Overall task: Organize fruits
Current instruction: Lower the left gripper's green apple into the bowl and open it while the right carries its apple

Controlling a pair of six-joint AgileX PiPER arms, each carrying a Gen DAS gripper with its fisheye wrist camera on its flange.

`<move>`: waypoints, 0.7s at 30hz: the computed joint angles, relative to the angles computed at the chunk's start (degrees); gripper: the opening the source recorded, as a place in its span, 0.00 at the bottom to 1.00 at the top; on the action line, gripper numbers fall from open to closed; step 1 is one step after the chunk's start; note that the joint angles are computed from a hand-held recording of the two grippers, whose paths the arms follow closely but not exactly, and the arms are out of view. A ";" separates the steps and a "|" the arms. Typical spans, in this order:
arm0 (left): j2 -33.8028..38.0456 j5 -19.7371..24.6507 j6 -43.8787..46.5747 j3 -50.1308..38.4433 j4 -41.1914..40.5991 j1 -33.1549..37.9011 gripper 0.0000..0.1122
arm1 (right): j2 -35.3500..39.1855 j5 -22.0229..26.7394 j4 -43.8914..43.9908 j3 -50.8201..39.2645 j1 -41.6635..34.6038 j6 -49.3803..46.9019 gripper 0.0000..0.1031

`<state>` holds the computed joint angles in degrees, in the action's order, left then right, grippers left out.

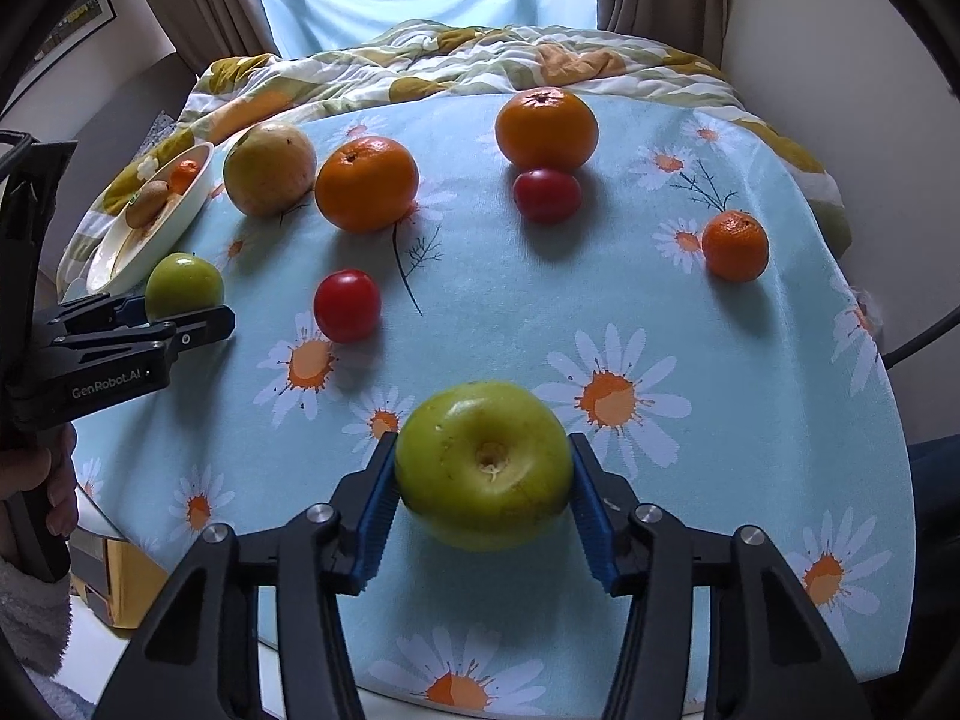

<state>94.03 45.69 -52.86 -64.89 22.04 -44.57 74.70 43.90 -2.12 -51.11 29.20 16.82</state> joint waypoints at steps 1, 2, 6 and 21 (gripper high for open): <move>-0.69 0.14 -0.67 0.42 0.23 -0.21 0.54 | -0.22 0.12 -0.22 -0.11 0.28 0.19 0.48; -1.58 0.23 -1.64 1.00 0.63 -0.60 0.54 | -0.41 0.32 -0.37 -0.30 0.60 0.36 0.48; -4.96 1.75 -5.09 2.17 1.91 -1.99 0.54 | -1.08 1.40 -0.60 -1.78 1.91 0.41 0.48; -18.15 13.67 -12.88 1.36 7.08 -3.26 0.54 | 2.25 7.89 -2.15 -17.05 8.55 -1.67 0.48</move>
<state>75.88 59.37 -65.75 -63.53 29.12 -47.83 76.96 51.80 -4.27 -68.16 37.75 15.15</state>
